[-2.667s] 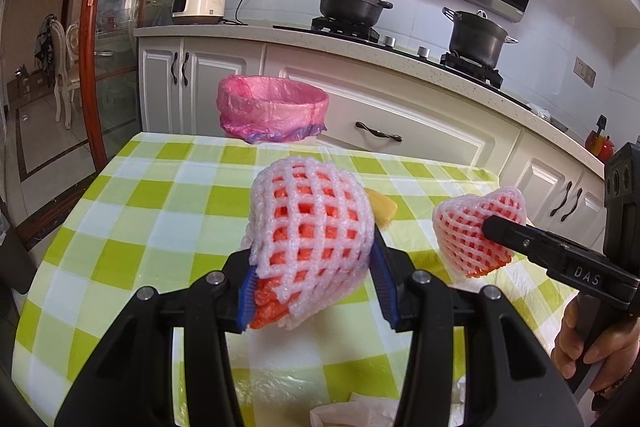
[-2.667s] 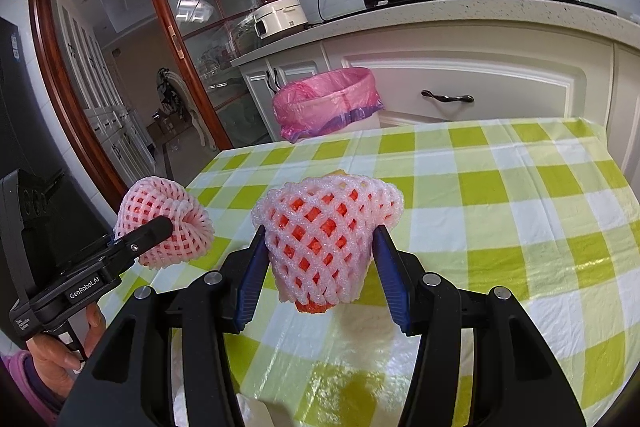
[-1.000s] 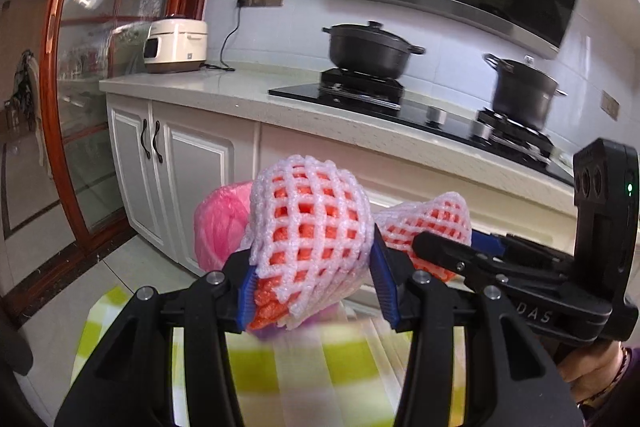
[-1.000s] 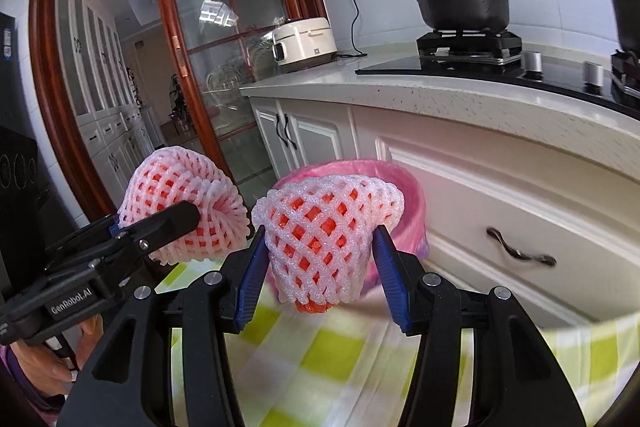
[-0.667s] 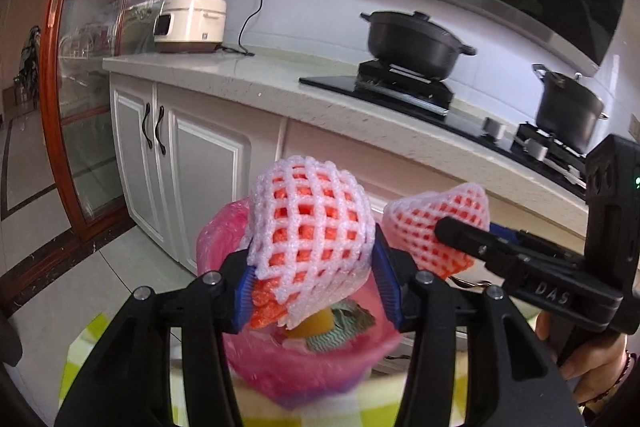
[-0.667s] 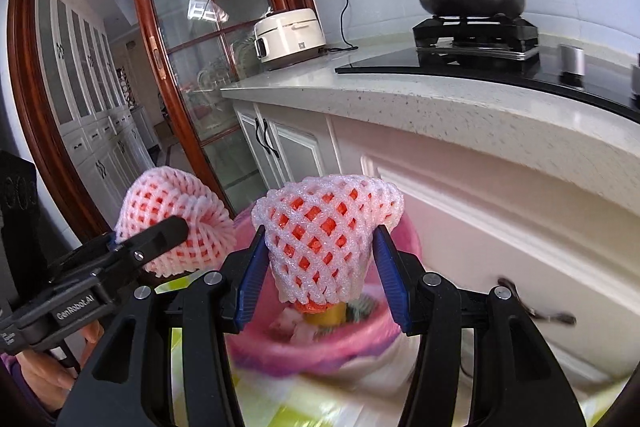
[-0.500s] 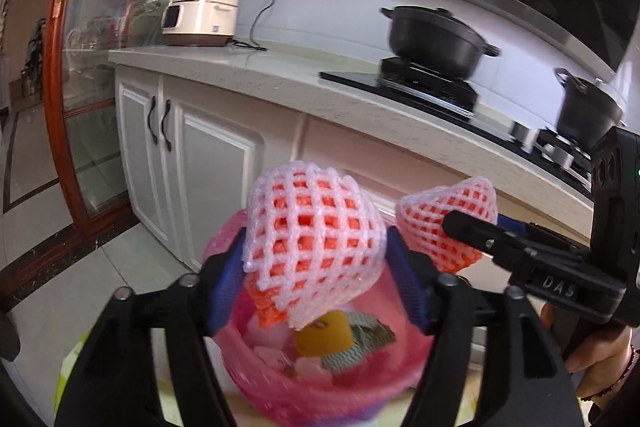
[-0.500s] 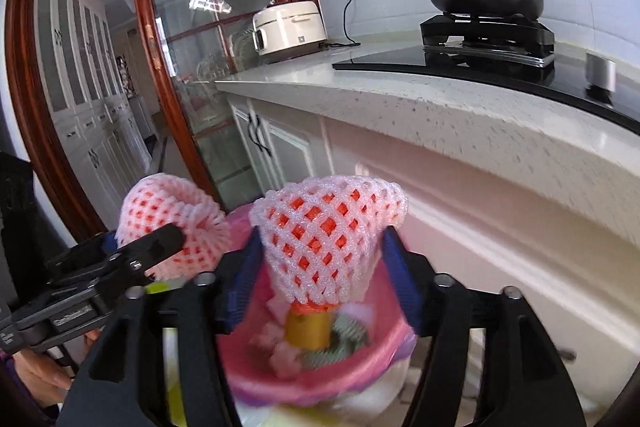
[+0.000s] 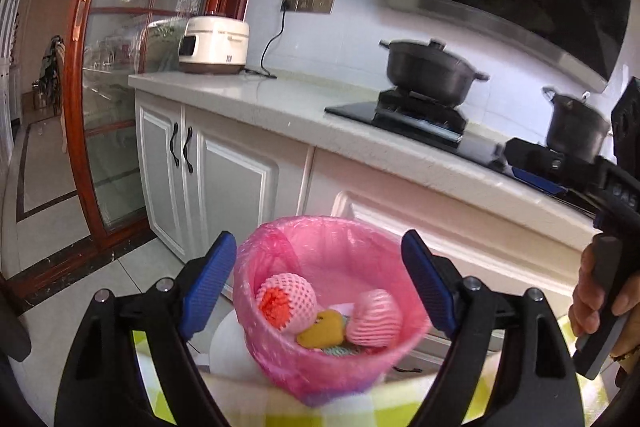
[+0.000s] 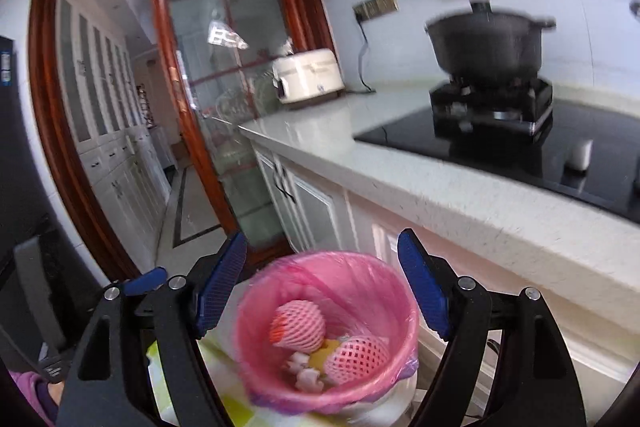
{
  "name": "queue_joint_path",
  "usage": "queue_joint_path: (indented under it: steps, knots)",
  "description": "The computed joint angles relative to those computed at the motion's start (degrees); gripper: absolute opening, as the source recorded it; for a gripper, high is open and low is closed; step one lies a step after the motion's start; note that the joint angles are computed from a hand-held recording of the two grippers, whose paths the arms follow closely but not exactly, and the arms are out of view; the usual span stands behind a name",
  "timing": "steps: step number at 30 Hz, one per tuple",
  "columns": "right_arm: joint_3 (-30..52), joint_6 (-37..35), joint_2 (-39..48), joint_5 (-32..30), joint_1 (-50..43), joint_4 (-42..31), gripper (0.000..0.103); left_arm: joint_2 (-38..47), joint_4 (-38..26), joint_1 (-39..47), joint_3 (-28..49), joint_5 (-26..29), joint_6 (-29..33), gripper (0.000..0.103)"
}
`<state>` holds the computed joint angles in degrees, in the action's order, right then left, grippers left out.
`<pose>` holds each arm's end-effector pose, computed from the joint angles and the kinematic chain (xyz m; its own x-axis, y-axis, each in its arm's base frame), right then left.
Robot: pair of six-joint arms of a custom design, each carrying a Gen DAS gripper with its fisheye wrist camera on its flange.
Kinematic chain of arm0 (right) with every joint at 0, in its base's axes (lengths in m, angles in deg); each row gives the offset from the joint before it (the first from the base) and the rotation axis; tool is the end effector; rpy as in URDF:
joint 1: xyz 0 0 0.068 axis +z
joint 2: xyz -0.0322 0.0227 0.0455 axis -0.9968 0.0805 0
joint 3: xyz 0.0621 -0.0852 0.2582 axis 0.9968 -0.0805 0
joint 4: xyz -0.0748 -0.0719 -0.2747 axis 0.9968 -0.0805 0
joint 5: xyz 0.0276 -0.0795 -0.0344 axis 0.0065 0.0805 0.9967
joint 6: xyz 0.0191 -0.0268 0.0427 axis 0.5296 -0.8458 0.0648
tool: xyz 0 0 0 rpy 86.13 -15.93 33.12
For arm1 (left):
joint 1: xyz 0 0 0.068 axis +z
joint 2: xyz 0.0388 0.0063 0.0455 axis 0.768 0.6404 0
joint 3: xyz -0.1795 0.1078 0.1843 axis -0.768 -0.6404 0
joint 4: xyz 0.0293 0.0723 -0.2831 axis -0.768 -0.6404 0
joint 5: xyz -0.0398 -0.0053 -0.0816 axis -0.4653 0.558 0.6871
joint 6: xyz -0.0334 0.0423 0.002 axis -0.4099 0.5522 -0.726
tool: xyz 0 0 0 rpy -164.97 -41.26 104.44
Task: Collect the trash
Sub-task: 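Open both tools to drop the foam nets into the bin, then move both tools back over the table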
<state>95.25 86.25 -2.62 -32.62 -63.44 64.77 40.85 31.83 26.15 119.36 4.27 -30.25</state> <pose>0.2909 0.1146 0.2874 -0.4166 0.1102 -0.9024 -0.2130 0.9532 0.2147 0.3300 -0.1486 0.2469 -0.4373 -0.0220 -0.8991 0.3573 0.9131 -0.1962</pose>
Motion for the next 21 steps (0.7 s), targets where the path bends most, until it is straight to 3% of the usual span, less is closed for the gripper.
queue_joint_path:
  steps: [4, 7, 12, 16, 21]
  knots:
    - [-4.3, 1.4, -15.4, 7.5, 7.5, -9.2, 0.075, -15.0, -4.5, -0.5, -7.6, -0.8, -1.5, 0.093]
    - [-7.6, 5.2, -26.8, 16.9, 16.6, -17.0, 0.075, -27.6, -11.3, -1.4, -12.6, -2.9, -2.5, 0.098]
    - [-11.3, 17.8, -36.3, 41.2, 40.9, -32.0, 0.075, -47.5, -27.2, -7.9, -18.5, -11.0, -2.5, 0.098]
    - [-12.3, 40.6, -32.8, 54.2, 58.5, -47.6, 0.075, -60.7, -40.1, -23.2, -22.6, -25.8, -6.7, 0.098]
    - [-13.6, 76.2, -19.5, 57.4, 73.9, -63.6, 0.075, -66.8, -55.4, -48.5, -26.6, -46.1, -24.5, 0.098]
